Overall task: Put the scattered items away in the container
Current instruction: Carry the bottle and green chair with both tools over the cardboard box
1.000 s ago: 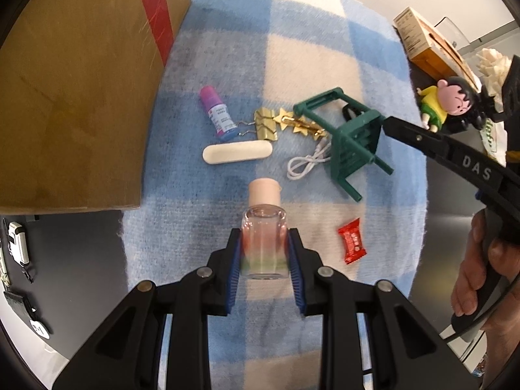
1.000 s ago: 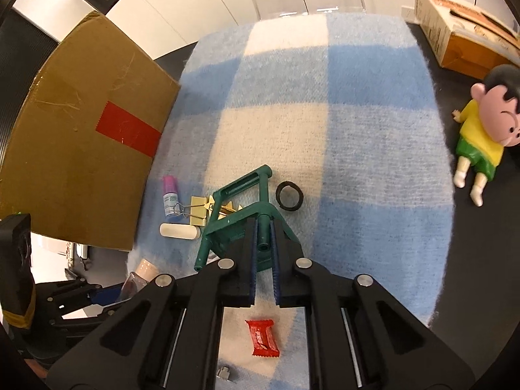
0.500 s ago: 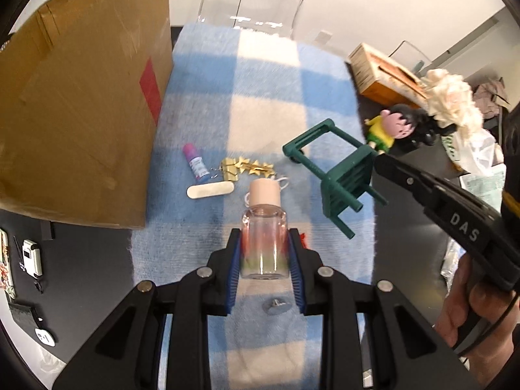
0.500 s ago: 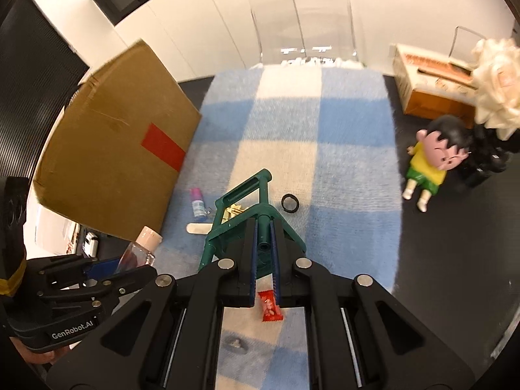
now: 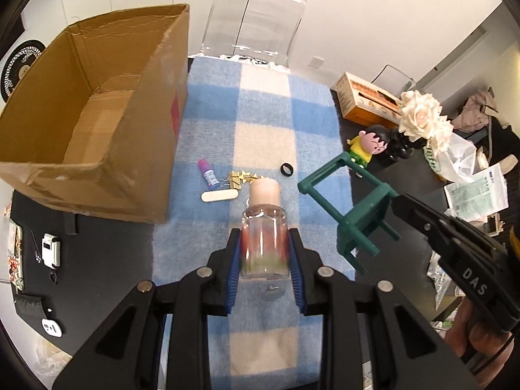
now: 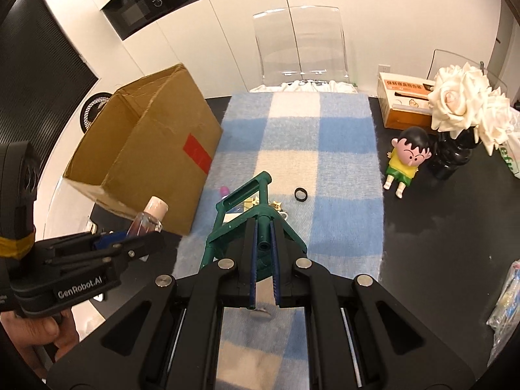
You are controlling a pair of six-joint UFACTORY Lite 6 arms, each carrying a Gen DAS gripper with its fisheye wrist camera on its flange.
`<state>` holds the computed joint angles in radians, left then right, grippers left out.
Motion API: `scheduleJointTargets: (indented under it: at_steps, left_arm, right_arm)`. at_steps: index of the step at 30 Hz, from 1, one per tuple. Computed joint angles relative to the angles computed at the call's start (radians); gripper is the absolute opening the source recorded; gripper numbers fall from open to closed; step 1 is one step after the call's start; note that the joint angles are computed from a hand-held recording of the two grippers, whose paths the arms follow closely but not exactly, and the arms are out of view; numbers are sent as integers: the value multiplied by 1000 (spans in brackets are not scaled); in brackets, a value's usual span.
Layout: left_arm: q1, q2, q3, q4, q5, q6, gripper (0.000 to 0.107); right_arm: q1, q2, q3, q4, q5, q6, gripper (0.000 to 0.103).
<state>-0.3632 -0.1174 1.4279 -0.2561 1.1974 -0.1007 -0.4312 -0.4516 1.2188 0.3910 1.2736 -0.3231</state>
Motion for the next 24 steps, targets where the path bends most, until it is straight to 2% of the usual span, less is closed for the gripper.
scheduleJointTargets:
  at_steps: [12, 24]
  left_arm:
    - [65, -73, -10, -29, 41, 9, 27]
    - [225, 13, 182, -82, 107, 83, 27]
  right_arm:
    - [142, -9, 84, -66, 33, 115, 7]
    - [423, 171, 340, -180, -7, 313, 7]
